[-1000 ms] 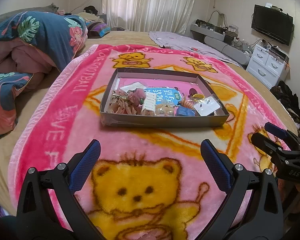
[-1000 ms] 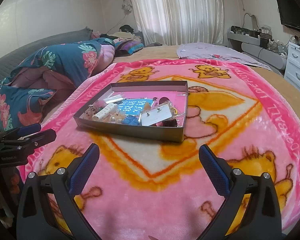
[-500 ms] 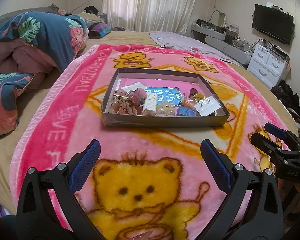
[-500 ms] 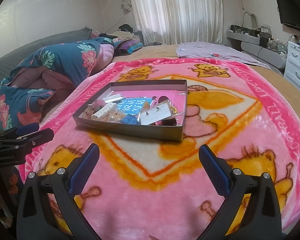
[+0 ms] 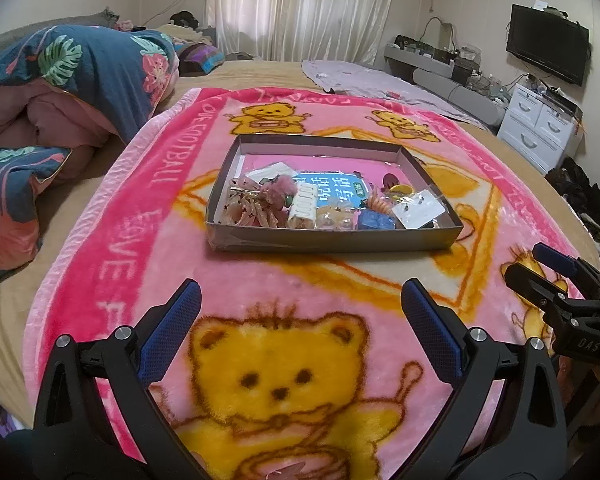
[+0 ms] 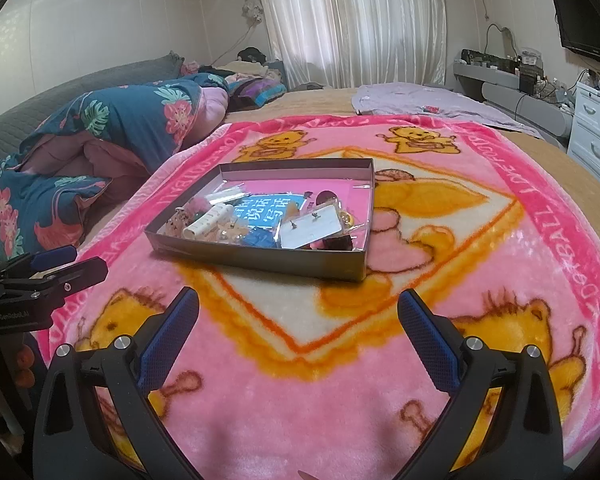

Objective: Organize jewelry

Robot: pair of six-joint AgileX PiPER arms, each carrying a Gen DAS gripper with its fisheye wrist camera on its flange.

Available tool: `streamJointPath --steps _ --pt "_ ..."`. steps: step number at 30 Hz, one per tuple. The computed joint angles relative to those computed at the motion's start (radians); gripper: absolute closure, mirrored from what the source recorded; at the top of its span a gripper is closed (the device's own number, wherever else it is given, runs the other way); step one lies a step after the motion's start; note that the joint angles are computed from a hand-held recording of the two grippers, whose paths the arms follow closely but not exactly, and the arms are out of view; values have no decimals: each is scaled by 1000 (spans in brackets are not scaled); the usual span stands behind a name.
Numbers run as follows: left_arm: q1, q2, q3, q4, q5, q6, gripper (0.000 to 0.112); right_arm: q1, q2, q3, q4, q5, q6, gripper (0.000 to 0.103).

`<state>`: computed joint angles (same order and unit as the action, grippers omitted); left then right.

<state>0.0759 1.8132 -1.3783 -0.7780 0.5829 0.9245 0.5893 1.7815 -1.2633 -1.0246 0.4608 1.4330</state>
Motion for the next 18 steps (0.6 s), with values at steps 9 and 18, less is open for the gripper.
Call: streamJointPath --steps 9,18 --pt "0 0 -3 3 0 -4 19 1 0 -2 1 3 0 4" --pt "-3 -2 -3 12 -3 -12 19 -1 -2 6 -9 -1 11 4"
